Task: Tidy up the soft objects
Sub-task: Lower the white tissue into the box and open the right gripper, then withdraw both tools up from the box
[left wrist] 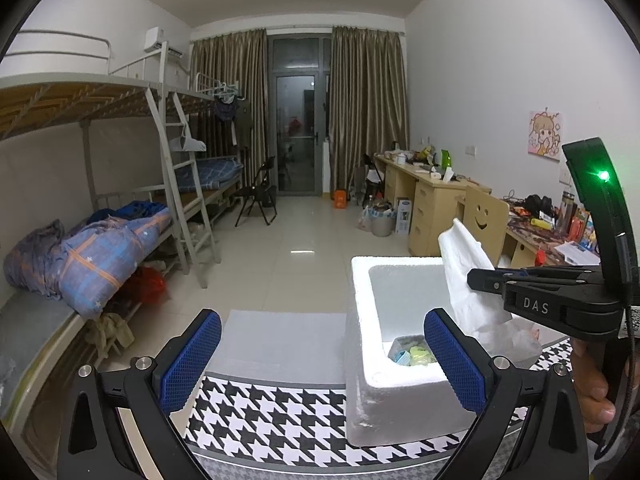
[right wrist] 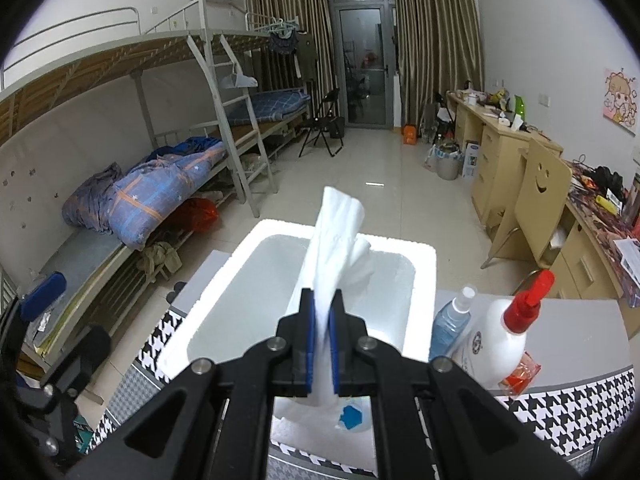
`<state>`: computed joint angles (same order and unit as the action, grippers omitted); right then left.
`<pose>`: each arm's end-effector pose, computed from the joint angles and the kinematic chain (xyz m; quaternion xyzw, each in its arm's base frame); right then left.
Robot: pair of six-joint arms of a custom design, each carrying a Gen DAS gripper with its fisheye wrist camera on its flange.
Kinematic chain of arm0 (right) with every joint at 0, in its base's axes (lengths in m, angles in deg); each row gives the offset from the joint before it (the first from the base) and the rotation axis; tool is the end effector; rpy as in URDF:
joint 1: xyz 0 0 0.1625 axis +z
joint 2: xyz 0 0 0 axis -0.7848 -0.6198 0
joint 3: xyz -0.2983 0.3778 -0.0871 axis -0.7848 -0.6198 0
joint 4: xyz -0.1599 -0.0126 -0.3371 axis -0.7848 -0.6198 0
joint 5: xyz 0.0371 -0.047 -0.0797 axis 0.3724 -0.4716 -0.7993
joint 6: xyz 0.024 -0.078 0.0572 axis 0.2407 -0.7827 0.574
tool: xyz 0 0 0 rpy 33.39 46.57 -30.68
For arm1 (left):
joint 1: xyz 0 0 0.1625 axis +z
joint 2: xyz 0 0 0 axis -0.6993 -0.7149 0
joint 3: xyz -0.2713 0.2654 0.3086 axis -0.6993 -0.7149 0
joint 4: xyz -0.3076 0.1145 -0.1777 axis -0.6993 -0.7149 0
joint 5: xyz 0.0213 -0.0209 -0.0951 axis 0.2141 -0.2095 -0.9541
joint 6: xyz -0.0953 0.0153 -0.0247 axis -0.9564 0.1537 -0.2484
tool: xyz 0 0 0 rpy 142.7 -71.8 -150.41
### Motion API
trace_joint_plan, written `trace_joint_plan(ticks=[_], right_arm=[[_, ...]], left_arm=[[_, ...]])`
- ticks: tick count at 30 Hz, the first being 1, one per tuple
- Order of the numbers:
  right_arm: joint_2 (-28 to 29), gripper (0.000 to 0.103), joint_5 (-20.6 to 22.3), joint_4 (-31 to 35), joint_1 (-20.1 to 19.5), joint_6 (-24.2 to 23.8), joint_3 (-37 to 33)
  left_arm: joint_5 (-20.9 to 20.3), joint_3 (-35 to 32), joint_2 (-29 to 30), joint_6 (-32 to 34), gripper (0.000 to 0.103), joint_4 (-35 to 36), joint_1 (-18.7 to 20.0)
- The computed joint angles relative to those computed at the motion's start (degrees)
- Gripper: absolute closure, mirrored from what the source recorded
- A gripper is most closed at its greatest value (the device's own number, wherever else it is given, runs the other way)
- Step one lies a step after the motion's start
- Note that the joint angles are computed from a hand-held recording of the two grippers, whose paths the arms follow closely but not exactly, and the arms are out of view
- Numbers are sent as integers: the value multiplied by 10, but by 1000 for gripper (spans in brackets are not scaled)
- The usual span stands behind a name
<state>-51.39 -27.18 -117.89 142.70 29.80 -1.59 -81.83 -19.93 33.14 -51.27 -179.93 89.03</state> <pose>0.1305 -0.8290 0.3511 0.3329 -0.8625 0.3149 0.2148 -0.4308 -0.7393 0.0354 0.1596 0.7653 -0.5177 0.3475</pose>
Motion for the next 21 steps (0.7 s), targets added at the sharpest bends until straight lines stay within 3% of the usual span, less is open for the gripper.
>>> trace_joint_plan(ticks=[3, 5, 21], right_arm=[[1, 67, 0, 18, -1, 5, -8], [1, 37, 0, 23, -2, 13, -11], [-26, 22, 17, -13, -1, 9, 26]], left_arm=[[2, 3, -2, 0, 1, -3, 1], [1, 5, -3, -1, 1, -4, 1], [-2, 16, -8, 1, 1, -15, -4]])
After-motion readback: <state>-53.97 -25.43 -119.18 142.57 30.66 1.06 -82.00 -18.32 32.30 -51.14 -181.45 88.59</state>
